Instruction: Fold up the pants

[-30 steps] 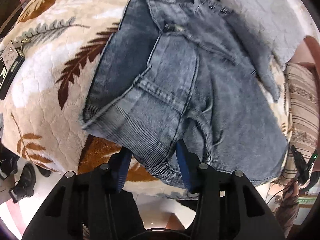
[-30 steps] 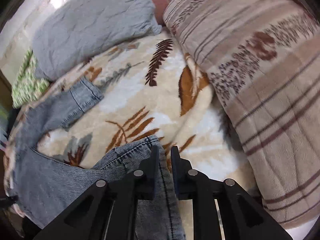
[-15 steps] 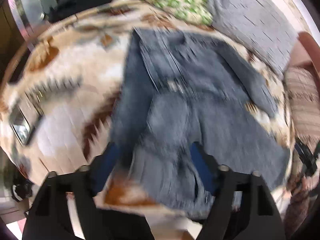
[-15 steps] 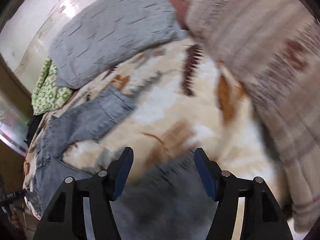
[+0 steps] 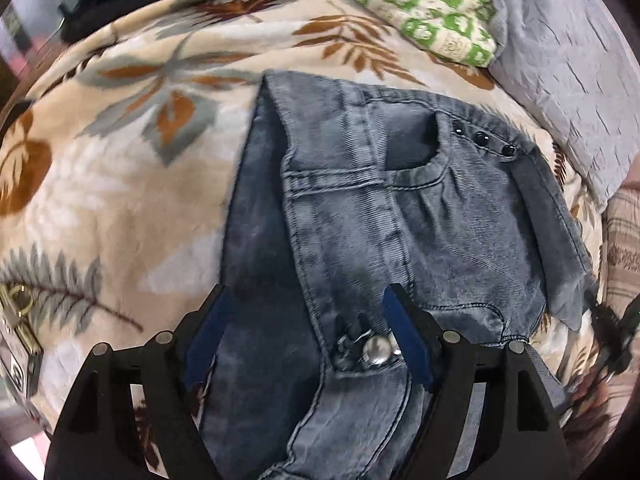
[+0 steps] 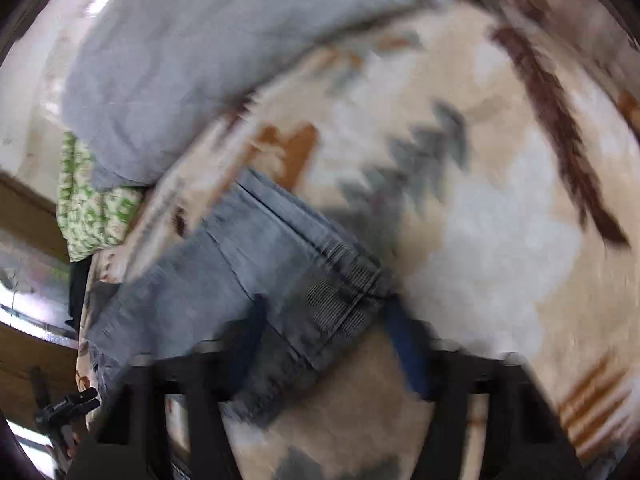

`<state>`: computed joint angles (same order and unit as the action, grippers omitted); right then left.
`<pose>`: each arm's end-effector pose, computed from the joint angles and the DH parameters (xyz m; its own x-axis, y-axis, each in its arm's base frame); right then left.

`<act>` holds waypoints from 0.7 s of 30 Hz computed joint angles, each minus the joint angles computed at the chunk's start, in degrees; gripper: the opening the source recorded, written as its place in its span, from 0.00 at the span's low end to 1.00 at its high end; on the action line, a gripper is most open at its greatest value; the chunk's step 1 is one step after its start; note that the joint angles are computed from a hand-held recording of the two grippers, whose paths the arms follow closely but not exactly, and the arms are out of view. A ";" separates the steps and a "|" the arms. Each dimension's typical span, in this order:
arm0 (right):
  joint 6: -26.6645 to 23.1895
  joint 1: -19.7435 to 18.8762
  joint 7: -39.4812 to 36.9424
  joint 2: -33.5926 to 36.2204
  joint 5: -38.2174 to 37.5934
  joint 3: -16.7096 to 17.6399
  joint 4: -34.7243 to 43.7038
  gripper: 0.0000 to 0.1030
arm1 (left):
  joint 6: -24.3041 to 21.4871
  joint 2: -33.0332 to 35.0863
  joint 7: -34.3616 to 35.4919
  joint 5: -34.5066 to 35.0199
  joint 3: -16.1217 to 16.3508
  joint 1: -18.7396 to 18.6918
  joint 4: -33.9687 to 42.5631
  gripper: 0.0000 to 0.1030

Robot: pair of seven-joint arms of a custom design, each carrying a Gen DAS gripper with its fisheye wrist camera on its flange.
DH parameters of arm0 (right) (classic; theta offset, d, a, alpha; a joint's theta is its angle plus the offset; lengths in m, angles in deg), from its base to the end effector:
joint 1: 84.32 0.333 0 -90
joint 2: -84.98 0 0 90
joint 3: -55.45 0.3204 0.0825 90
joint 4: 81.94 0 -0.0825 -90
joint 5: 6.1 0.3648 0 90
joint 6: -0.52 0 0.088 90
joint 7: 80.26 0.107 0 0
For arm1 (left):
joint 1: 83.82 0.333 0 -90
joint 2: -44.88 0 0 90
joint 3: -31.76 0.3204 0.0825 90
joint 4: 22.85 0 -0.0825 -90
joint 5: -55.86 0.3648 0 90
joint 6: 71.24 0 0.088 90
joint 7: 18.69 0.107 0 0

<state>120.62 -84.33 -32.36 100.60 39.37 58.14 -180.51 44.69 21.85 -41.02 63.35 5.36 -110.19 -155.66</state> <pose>0.6346 0.0615 0.4616 0.4426 -0.7344 -0.5145 -0.8783 -0.2395 -0.4138 0.2526 -0.3458 0.5004 0.8258 -0.5403 0.1614 -0.4958 -0.8320 -0.2488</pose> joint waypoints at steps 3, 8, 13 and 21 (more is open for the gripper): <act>3.78 -0.48 -3.37 -0.81 2.57 0.11 1.80 0.06 | -2.52 1.43 1.57 2.24 0.08 0.77 2.33 0.76; 8.64 -1.46 5.04 5.34 -0.57 -1.54 10.48 0.06 | -5.64 4.10 4.49 3.93 1.07 1.32 4.69 0.76; 5.47 -2.27 14.49 9.69 -11.37 -1.78 14.10 0.26 | -4.42 3.18 5.86 1.33 2.25 0.86 2.81 0.75; 6.78 -3.49 7.36 12.19 -10.97 1.94 21.46 0.61 | -4.49 -3.05 6.22 2.99 2.79 2.81 0.45 0.75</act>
